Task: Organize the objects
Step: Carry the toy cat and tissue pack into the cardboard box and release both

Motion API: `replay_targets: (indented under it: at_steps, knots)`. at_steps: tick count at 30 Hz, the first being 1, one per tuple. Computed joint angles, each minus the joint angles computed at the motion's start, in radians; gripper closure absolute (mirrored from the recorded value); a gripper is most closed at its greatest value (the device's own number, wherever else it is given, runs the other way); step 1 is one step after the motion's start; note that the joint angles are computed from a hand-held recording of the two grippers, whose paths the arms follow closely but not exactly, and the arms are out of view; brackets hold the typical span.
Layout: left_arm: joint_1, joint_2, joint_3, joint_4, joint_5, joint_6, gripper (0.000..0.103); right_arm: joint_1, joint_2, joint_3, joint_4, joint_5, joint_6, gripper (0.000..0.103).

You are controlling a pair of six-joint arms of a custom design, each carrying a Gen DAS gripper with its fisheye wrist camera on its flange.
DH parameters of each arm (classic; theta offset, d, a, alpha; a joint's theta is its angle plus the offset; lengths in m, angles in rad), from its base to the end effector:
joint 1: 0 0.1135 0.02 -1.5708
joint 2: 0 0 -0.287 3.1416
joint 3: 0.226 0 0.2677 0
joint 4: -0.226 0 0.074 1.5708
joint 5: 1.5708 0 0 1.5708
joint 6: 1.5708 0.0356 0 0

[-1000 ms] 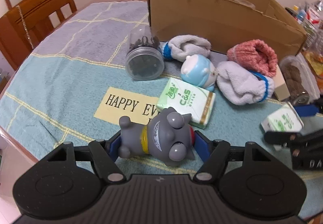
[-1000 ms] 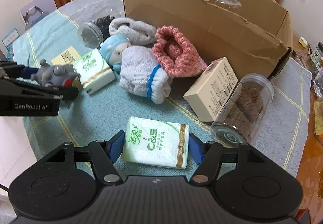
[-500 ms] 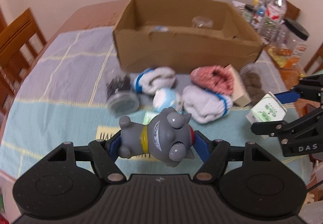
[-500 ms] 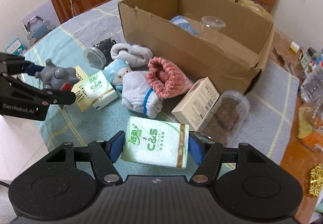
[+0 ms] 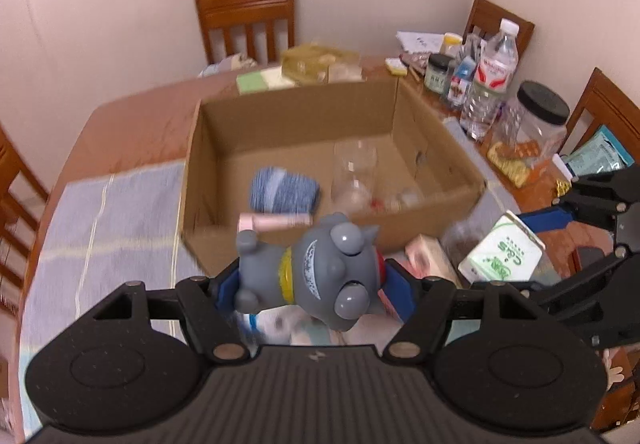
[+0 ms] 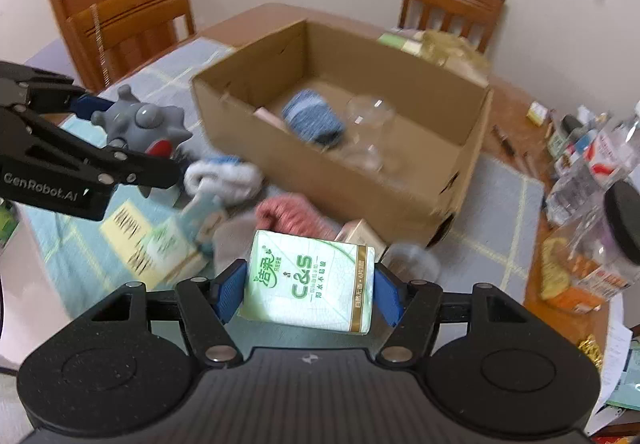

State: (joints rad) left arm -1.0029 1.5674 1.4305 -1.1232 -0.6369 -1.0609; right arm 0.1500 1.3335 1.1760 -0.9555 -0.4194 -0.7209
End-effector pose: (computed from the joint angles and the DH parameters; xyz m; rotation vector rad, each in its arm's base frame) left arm 0.1884 -0.2559 0.3266 -0.1967 2.4365 0.0849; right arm 0.2615 0.0542 0.3152 -1.1982 2.2738 0.3558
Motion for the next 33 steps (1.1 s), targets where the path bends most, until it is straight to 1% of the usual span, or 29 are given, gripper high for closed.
replay_targets:
  at_steps: [4, 7, 11, 15, 19, 21, 22, 23, 24, 25, 28, 30, 33]
  knots:
    - [0.109, -0.002, 0.008, 0.087, 0.019, 0.175, 0.031, 0.032, 0.041, 0.064, 0.032, 0.022, 0.080, 0.032]
    - [0.191, 0.008, 0.014, 0.151, 0.061, 0.289, 0.031, 0.056, 0.077, 0.113, 0.058, 0.043, 0.138, 0.032]
    - [0.291, 0.027, 0.024, 0.226, 0.124, 0.407, 0.031, 0.085, 0.126, 0.173, 0.086, 0.069, 0.186, 0.032]
    - [0.369, 0.069, 0.055, 0.280, 0.165, 0.496, 0.031, 0.109, 0.198, 0.247, 0.102, 0.093, 0.219, 0.032]
    - [0.437, 0.116, 0.082, 0.333, 0.201, 0.557, 0.030, 0.129, 0.267, 0.305, 0.112, 0.118, 0.240, 0.032]
    - [0.462, 0.135, 0.089, 0.354, 0.213, 0.559, 0.018, 0.141, 0.299, 0.325, 0.121, 0.140, 0.248, 0.032]
    - [0.472, 0.141, 0.090, 0.364, 0.216, 0.555, 0.008, 0.148, 0.316, 0.335, 0.127, 0.151, 0.249, 0.032]
    - [0.478, 0.140, 0.084, 0.378, 0.215, 0.558, 0.006, 0.154, 0.332, 0.340, 0.141, 0.164, 0.249, 0.032]
    - [0.480, 0.142, 0.080, 0.386, 0.207, 0.563, 0.006, 0.157, 0.340, 0.335, 0.163, 0.178, 0.253, 0.026]
    - [0.480, 0.143, 0.078, 0.387, 0.197, 0.567, 0.006, 0.159, 0.346, 0.329, 0.187, 0.187, 0.257, 0.016]
    - [0.479, 0.138, 0.065, 0.379, 0.190, 0.575, 0.005, 0.150, 0.356, 0.319, 0.219, 0.176, 0.265, 0.005]
    - [0.473, 0.129, 0.061, 0.361, 0.187, 0.565, 0.005, 0.143, 0.356, 0.316, 0.221, 0.172, 0.272, 0.002]
    - [0.452, 0.099, 0.038, 0.347, 0.177, 0.552, 0.004, 0.135, 0.343, 0.304, 0.217, 0.174, 0.275, 0.002]
